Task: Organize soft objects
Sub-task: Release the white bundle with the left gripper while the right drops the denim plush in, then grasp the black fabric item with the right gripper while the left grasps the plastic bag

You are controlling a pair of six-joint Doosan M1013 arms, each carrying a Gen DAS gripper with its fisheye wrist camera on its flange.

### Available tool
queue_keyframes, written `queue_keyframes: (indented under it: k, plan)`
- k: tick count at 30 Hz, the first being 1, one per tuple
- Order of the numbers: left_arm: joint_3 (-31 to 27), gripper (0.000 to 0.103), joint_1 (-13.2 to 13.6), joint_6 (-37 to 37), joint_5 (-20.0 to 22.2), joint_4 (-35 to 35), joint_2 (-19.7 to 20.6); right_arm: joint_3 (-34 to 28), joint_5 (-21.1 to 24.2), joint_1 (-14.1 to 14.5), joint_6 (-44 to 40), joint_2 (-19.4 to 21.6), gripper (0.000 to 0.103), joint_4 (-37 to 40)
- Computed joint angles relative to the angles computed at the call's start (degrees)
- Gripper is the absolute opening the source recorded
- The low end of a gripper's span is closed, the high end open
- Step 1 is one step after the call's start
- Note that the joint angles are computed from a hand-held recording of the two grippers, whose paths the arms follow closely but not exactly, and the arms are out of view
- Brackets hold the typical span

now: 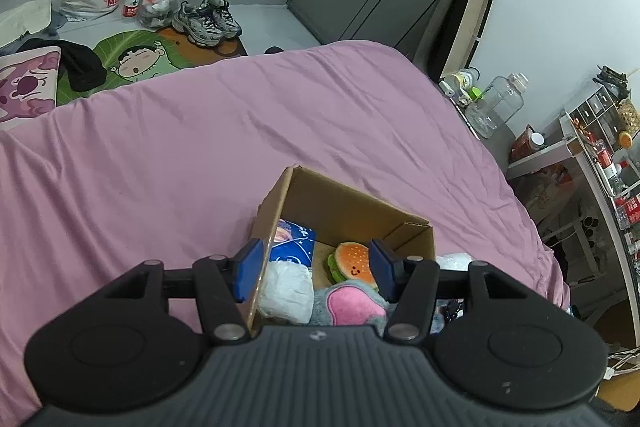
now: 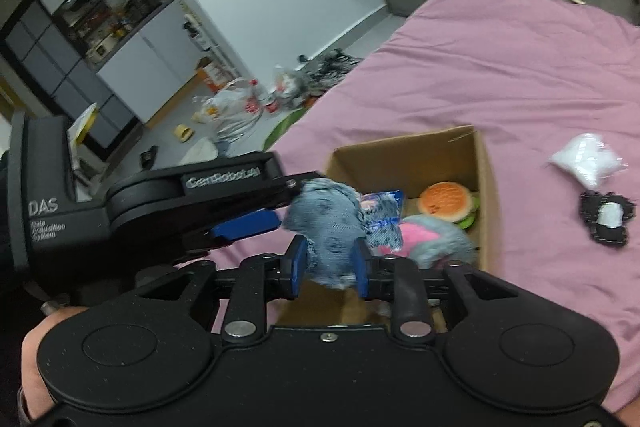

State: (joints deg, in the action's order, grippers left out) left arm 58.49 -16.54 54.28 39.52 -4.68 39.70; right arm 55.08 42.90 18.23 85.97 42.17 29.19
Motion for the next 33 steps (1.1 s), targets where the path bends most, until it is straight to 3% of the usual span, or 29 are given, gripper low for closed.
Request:
queue_keyframes:
  k: [2, 13, 18, 33]
  plan:
    - [0.2, 0.057, 0.0, -0.4, -0.2, 0.2, -0.1, 0.2, 0.1, -0.2, 1.4, -0.1, 0.039, -0.1]
    - [-0.6, 0.057, -0.3, 0.6, 0.5, 0.0, 0.4, 3.3, -3.5, -2.1, 7.0, -2.1, 0.042, -6.1]
    - [-1.6, 0.057, -0.7, 1.6, 1.6, 0.0, 1.0, 4.6, -5.5, -2.9, 10.8, -2.8, 0.054, -9.6]
    - [-6.1, 0.057, -2.8, 3.6, 5.8, 2.5, 3.3, 2.4, -3.3, -6.5, 11.1, -1.5, 0.062, -12.7]
